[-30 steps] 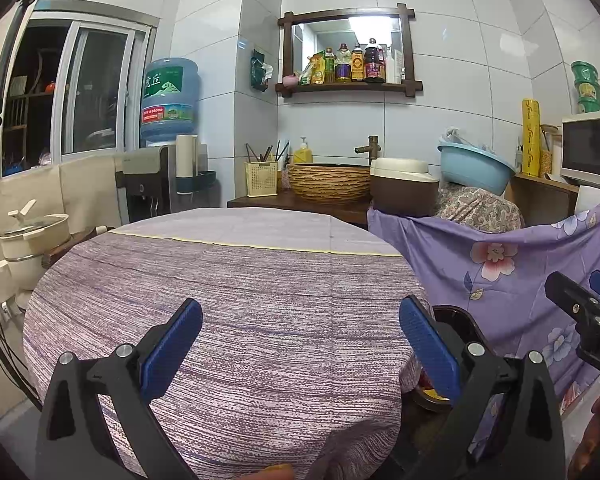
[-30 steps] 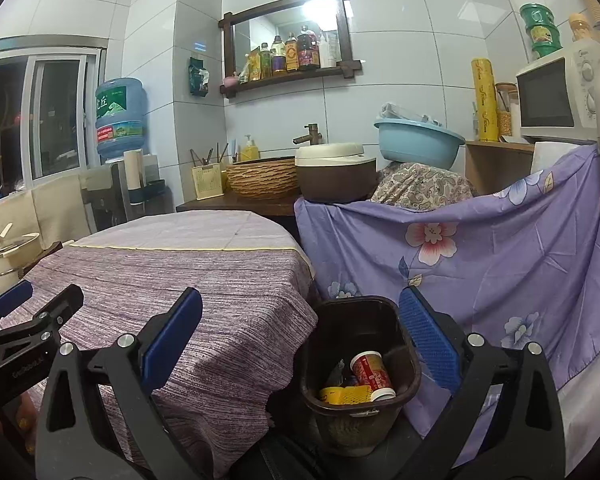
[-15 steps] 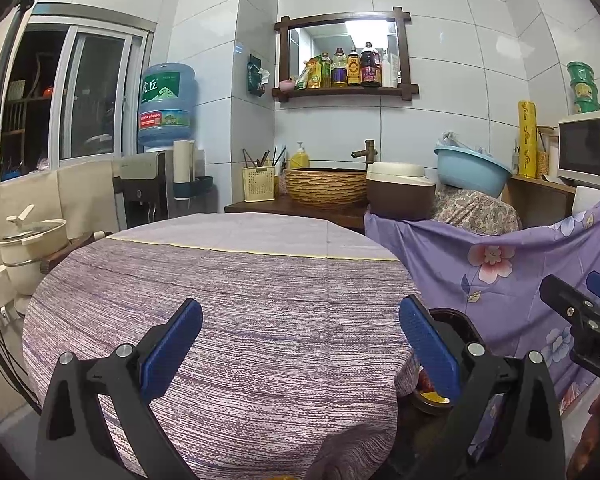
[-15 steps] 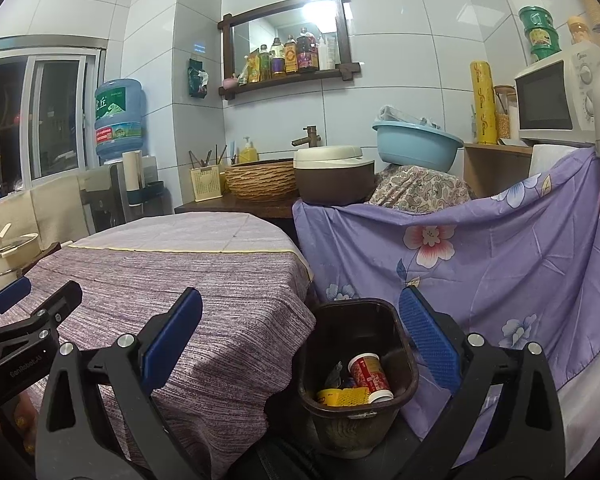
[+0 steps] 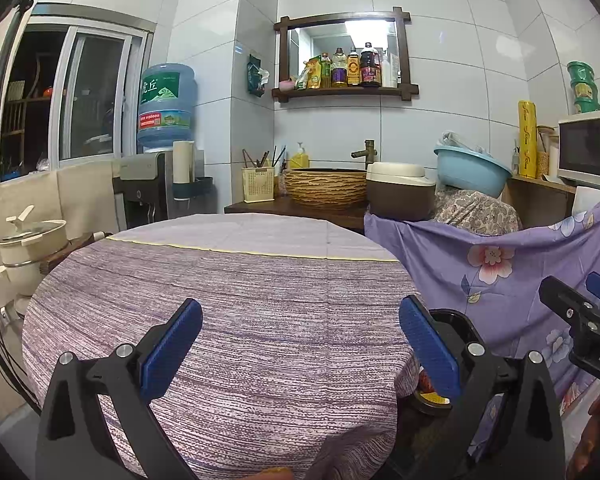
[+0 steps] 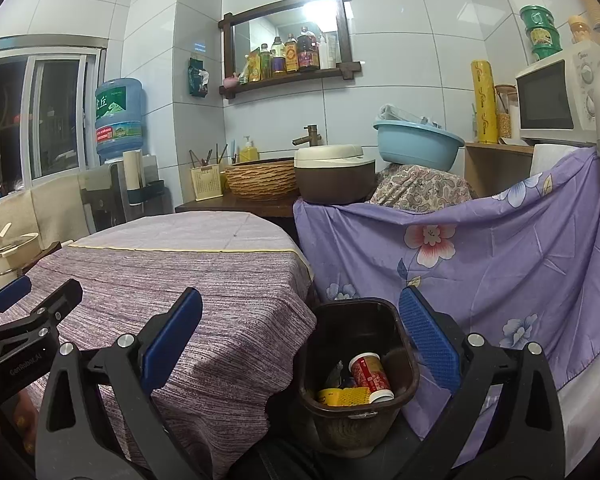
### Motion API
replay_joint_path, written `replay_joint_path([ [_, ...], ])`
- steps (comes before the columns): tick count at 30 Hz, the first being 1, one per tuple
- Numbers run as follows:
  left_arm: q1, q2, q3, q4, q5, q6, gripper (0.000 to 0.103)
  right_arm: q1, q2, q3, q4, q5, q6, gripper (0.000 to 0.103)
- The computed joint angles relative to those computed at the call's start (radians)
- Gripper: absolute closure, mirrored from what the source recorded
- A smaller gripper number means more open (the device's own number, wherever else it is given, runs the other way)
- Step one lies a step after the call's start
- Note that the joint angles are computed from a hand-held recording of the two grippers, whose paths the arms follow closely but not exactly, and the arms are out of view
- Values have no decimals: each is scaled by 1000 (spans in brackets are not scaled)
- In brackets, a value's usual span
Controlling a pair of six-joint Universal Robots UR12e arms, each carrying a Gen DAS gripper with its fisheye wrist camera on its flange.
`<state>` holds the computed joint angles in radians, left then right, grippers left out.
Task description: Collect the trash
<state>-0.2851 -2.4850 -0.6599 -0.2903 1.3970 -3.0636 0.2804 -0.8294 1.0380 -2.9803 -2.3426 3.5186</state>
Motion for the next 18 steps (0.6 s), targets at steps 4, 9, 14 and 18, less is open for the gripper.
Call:
replay_joint_path([
  [4, -1, -2, 4, -2, 2, 2, 5, -1, 0, 1, -1, 2, 0, 6],
  [9, -1, -2, 5, -6, 2, 4, 5, -1, 1, -1, 1, 2, 1, 6],
  [14, -4, -3, 8, -8, 6, 6, 5, -3, -1, 4, 1, 4, 4, 6],
  [18, -5, -5, 13, -16, 5, 1, 5, -4, -2, 5, 1, 4, 6, 6],
])
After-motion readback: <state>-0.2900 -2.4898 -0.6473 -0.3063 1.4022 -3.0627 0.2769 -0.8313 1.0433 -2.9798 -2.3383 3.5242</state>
